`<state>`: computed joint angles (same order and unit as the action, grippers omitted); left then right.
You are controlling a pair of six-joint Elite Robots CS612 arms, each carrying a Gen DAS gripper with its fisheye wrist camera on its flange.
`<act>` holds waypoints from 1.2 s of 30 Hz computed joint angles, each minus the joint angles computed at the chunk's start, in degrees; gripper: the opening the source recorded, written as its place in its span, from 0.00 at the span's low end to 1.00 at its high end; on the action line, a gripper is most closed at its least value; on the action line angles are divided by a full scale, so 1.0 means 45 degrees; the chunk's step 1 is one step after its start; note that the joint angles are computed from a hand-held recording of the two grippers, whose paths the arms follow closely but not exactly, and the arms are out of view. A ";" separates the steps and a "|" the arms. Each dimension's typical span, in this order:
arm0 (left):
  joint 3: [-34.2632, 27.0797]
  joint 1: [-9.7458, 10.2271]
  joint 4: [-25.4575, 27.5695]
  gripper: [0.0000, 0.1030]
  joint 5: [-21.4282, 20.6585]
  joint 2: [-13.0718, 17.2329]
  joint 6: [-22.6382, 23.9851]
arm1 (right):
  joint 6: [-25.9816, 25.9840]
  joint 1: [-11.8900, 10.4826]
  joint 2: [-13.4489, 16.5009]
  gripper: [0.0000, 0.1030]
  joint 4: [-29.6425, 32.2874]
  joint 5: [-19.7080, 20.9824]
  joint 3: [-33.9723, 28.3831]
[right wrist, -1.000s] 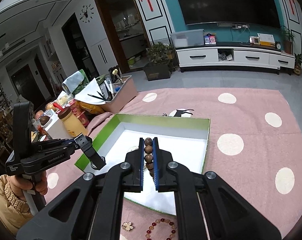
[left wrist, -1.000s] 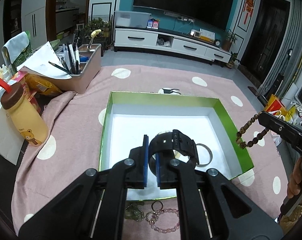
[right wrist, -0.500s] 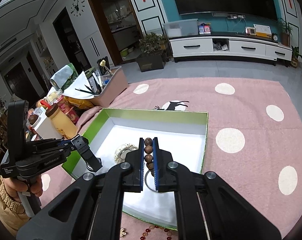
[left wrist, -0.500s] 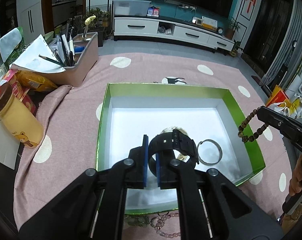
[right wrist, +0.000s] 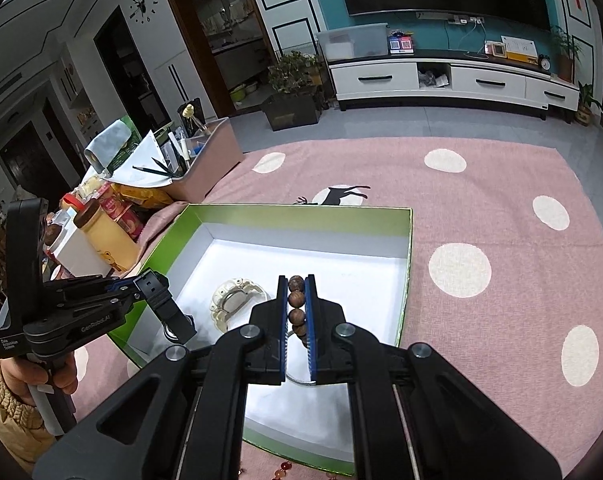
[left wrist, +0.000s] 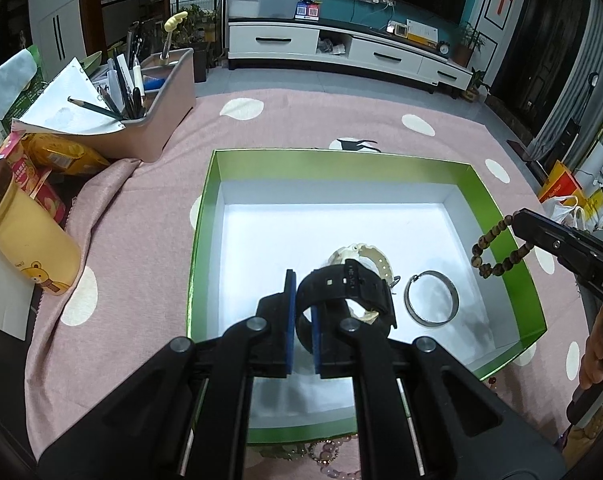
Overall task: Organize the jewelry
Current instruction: 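Lift and carry the black watch and bead bracelet over the green box with both tools, then open the left tool releasing the black watch while the right tool releases the bead bracelet into the box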
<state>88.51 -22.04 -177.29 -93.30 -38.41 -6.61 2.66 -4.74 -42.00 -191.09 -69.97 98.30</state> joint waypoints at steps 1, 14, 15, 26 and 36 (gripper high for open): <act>-0.0023 -0.0004 0.0051 0.06 0.0017 0.0010 -0.0002 | 0.0001 0.0007 0.0008 0.07 0.0013 -0.0027 -0.0004; -0.0163 -0.0064 0.0398 0.07 0.0183 0.0078 0.0243 | -0.0018 0.0031 0.0088 0.07 0.0501 -0.0176 -0.0195; -0.0173 -0.0082 0.0463 0.08 0.0237 0.0076 0.0265 | -0.0030 0.0026 0.0094 0.07 0.0547 -0.0179 -0.0205; -0.0397 -0.0129 0.1178 0.08 0.0458 0.0161 0.0418 | -0.0070 0.0095 0.0173 0.07 0.1053 -0.0457 -0.0392; -0.0510 -0.0144 0.1603 0.14 0.0572 0.0216 0.0435 | 0.0047 0.0118 0.0252 0.07 0.1340 -0.0608 -0.0502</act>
